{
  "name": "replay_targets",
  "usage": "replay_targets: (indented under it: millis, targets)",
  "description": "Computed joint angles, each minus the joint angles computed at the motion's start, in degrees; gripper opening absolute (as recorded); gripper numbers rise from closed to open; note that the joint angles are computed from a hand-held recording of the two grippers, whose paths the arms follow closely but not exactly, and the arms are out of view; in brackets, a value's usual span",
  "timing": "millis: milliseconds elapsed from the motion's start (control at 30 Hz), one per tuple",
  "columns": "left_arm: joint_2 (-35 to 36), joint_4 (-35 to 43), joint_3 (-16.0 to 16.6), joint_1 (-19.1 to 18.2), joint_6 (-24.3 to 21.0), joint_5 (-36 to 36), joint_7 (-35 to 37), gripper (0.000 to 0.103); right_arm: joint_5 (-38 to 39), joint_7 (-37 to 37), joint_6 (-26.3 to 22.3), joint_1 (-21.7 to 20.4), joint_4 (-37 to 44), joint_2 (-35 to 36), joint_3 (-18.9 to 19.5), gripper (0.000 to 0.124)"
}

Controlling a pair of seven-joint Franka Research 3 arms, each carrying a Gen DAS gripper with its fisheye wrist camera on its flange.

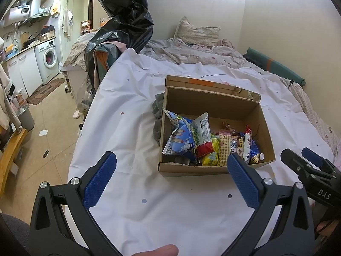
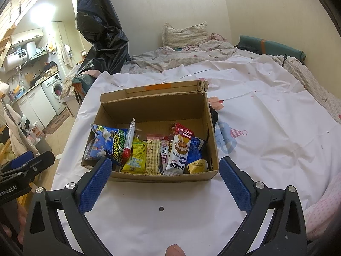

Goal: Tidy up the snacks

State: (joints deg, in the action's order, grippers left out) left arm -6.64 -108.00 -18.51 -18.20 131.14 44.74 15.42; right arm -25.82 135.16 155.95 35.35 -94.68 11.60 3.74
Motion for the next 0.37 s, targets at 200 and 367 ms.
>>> replay_targets:
  millis: [200, 367]
  targets:
    - [-0.03, -0.03, 0.04, -0.01, 0.09, -0.13, 0.09, 0.102, 0.08, -0.09, -0.09, -0.01, -0.05, -0.07, 0.03, 0.103]
    - [-0.23, -0.49, 0.12, 0.01, 1.22, -0.40, 0.07, 0.102, 0.21, -0.26, -0.05, -0.05, 0.12, 0.02, 0.06, 0.103]
